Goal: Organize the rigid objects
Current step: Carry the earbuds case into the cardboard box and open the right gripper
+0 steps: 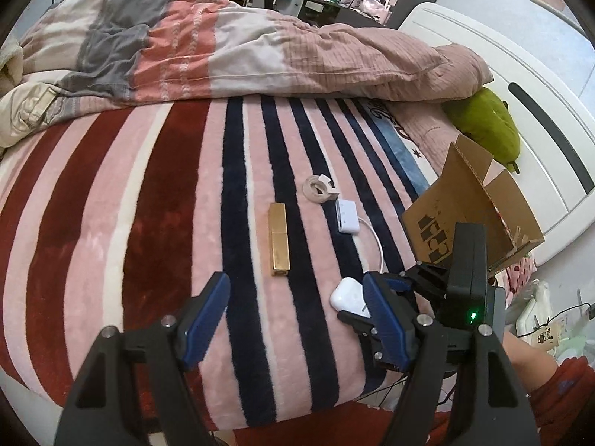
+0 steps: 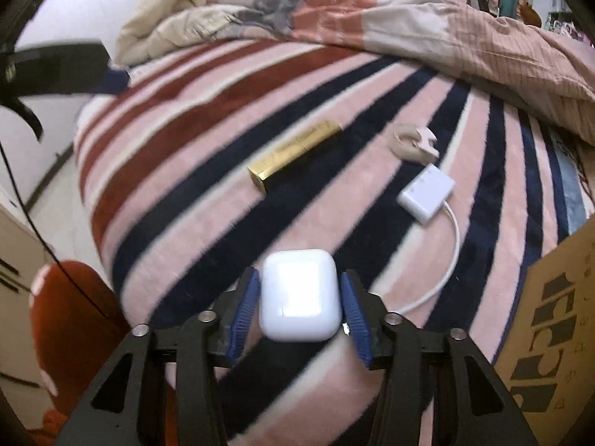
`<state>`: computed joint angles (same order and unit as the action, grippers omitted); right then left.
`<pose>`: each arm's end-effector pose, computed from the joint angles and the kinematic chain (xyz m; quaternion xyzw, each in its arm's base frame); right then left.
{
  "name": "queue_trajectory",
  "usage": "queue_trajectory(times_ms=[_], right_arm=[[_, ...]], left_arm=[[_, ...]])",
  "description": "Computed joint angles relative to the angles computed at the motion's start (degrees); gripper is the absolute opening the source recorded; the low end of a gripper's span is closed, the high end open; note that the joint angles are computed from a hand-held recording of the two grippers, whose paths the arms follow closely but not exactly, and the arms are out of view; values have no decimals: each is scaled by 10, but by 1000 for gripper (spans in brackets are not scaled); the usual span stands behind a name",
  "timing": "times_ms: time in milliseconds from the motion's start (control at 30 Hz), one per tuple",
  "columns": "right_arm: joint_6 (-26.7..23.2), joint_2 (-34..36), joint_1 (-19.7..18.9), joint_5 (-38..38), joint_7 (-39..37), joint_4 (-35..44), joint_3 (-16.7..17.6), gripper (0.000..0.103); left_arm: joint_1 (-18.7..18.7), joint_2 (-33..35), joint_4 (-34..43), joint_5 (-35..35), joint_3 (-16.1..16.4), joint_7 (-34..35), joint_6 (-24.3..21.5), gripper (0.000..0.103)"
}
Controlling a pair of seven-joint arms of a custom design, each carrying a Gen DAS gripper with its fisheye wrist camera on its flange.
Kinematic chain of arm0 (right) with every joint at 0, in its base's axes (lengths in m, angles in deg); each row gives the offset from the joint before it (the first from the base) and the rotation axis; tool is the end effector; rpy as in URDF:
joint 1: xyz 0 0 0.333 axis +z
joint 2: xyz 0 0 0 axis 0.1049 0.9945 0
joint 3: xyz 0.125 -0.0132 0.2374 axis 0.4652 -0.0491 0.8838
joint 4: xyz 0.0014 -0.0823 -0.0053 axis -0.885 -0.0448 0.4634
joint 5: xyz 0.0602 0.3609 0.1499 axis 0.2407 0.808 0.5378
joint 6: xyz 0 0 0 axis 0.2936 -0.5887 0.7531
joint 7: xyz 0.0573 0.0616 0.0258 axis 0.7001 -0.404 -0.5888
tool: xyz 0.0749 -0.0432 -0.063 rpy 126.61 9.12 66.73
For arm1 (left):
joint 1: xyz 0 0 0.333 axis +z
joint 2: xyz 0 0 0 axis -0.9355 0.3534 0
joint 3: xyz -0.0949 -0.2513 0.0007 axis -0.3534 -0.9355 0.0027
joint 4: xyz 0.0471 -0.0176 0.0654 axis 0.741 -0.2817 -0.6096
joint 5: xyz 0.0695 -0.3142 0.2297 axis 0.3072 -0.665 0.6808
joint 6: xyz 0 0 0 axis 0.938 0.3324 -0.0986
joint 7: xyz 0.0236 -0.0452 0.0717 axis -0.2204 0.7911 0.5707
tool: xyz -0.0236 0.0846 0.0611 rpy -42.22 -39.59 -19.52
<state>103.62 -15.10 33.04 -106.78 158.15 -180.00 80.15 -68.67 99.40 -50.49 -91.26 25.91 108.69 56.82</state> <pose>0.5278 0.2725 0.3021 -0.7426 0.6139 -0.1623 0.2128 0.6072 -0.1237 0.3957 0.4378 -0.8356 0.3314 0.0142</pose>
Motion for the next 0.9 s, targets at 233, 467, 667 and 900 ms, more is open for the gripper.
queue_trajectory(times_ms=[233,467,667,900], right_arm=[[-17,0,27,-93,48,9,-19,39],[78,-77,4,-167,102,-30,-7,39],[124,-158,-47,-283,209,-61,21,39],[127,-251,-155,-408,352,-125,67,39]], left_arm=[[0,-5,-4,3,1,1,-4,71],[-1,-14,14,-42,-2,32,-60,71],[-15,-5,68,-83,-10,46,-141,45],[-62,36,146,-55,-40,25,-164,29]])
